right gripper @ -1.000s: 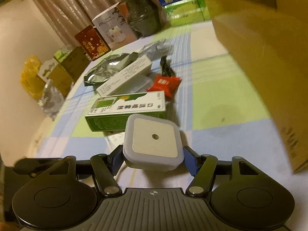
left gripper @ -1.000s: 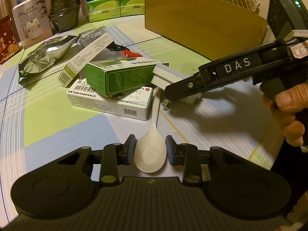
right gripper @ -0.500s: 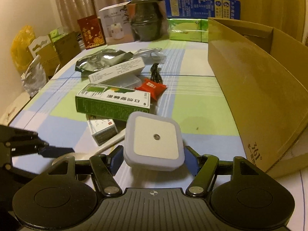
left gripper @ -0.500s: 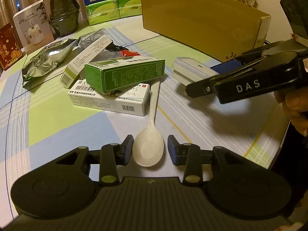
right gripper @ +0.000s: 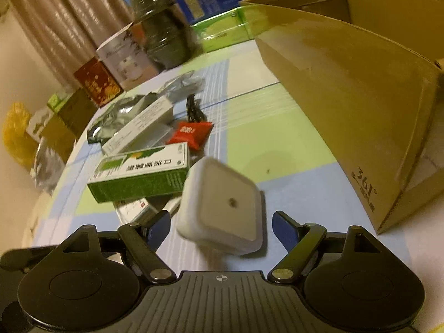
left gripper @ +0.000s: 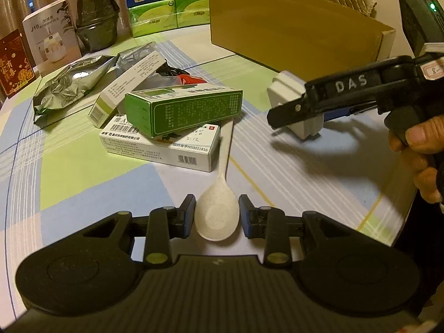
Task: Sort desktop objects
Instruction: 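Lift the spoon with the left tool while the right tool lifts the night-light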
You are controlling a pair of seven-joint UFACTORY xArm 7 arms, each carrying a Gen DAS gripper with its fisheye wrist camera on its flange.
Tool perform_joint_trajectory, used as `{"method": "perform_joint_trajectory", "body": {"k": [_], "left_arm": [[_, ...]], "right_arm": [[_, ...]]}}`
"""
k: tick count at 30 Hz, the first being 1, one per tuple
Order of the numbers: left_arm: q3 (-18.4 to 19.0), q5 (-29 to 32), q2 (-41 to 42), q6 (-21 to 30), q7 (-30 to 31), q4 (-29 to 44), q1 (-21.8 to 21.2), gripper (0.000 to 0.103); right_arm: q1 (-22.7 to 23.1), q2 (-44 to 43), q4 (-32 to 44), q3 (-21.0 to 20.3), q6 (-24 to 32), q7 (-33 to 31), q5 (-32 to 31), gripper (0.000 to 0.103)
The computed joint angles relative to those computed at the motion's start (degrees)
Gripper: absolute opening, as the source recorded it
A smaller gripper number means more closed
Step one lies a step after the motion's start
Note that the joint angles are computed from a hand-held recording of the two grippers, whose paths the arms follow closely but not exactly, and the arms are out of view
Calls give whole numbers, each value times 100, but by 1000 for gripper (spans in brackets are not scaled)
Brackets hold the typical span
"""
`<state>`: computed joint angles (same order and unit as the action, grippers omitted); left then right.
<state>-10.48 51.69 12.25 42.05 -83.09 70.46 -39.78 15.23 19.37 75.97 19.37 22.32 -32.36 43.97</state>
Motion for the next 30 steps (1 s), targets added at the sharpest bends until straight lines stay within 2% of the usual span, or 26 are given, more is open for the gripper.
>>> {"method": "perform_joint_trajectory", "body": {"k": [5, 7, 10, 15, 21, 25, 30], "left_arm": [[15, 7, 21, -68, -43, 10, 7, 29], [19, 13, 28, -76, -55, 13, 1, 29], [22, 14, 33, -66, -52, 19, -6, 29], [27, 21, 56, -18, -20, 52, -27, 29], [17, 3, 98, 104, 76, 137, -65, 28], [17, 63, 149, 179, 103, 221, -136, 28], [42, 230, 140, 254, -53, 274, -211, 28]], "right_arm": [[-228, 52, 119, 121, 302, -100, 690, 77], [-175, 42, 132, 55, 315, -122, 701, 77], [-78, 30, 117, -6, 285, -210, 564, 64], [1, 2, 62, -41, 227, -240, 424, 62], [162, -203, -305, 28, -663, -651, -3, 62], [197, -279, -499, 85, -1070, -672, -312, 62], [-56, -452, -696, 425, -1371, -1095, -190, 62]]}}
